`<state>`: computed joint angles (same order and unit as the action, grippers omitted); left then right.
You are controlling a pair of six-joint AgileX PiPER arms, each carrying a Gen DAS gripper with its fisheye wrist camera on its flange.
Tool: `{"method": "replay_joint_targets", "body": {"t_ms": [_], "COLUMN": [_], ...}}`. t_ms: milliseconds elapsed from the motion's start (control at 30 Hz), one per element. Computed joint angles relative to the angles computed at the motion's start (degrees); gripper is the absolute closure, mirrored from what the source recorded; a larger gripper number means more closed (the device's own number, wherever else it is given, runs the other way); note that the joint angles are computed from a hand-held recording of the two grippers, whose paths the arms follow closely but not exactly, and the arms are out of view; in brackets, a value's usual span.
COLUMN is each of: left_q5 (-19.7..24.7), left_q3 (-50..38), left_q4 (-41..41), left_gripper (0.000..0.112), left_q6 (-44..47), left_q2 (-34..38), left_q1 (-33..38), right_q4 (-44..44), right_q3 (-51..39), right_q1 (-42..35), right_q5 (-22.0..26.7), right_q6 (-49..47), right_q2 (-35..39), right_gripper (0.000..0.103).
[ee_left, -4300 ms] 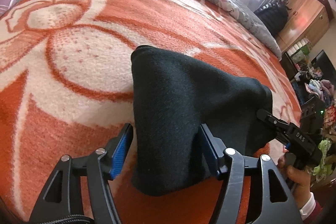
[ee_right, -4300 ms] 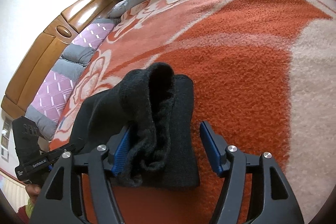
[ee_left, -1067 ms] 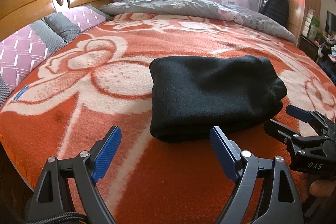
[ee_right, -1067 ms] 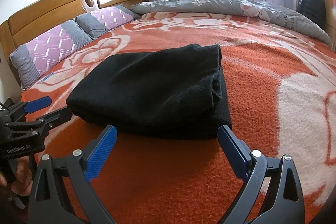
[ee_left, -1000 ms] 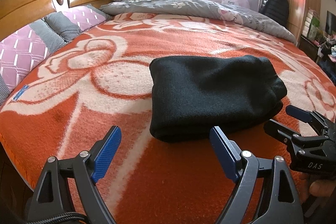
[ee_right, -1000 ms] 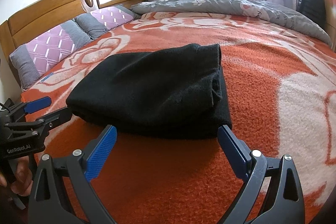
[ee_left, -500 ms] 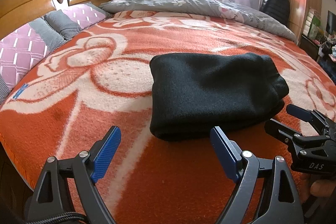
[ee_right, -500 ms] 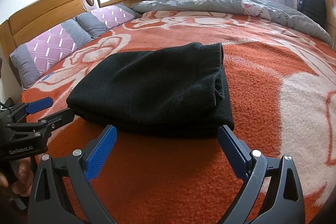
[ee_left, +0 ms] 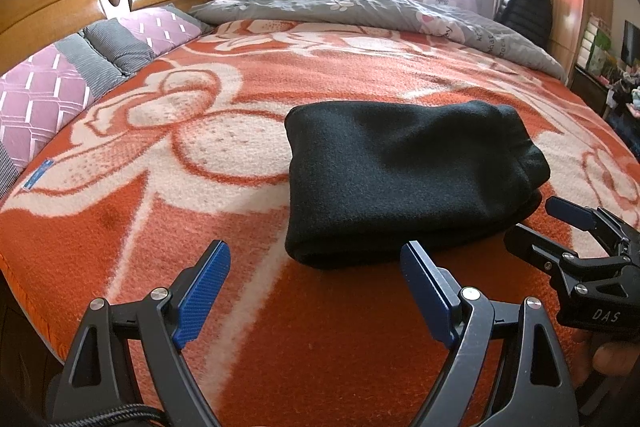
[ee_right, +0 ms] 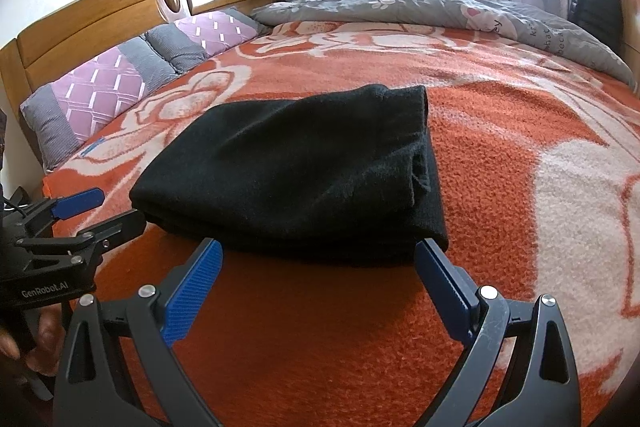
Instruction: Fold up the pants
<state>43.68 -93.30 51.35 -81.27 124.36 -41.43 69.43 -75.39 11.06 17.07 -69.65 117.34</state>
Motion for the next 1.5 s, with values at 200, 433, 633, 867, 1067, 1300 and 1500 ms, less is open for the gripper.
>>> {"method": "replay_joint_targets", "body": {"t_ms": [200, 433, 633, 867, 1067, 1300, 1500], "left_q5": [0.0, 0.0, 0.3, 0.3, 0.4, 0.2, 0.4], "left_q3": [0.2, 0.3, 0.5, 0.6, 0.4, 0.1, -0.5], "left_q4": [0.7, 0.9, 1.6, 1.6, 1.3, 0.4, 0.3], "left_gripper": [0.025, 0.025, 0.025, 0.025, 0.025, 0.025, 0.025], "left_q6": [-0.6, -0.7, -1.2, -1.2, -0.7, -0.1, 0.3], "left_q2": [-0.2, -0.5, -0.8, -0.8, -0.8, -0.9, -0.9], "left_q1": [-0.1, -0.1, -0.5, -0.5, -0.5, -0.2, 0.0], "right_q4": [-0.5, -1.1, -1.3, -1.3, -1.5, -2.1, -2.6], "right_q3": [0.0, -0.3, -0.5, -0.6, -0.7, -1.1, -1.4], "right_q1": [-0.1, -0.2, -0.4, -0.3, -0.2, -0.2, -0.2], "right_q5": [0.3, 0.6, 1.0, 0.9, 1.1, 1.2, 1.4], "right_q6": [0.4, 0.8, 1.0, 1.1, 1.4, 2.0, 2.6], "right_q2": [-0.5, -0.9, -1.2, -1.3, -1.5, -1.6, -1.6], "right_gripper": [0.006, 0.006, 0.006, 0.006, 0.006, 0.006, 0.006]}}
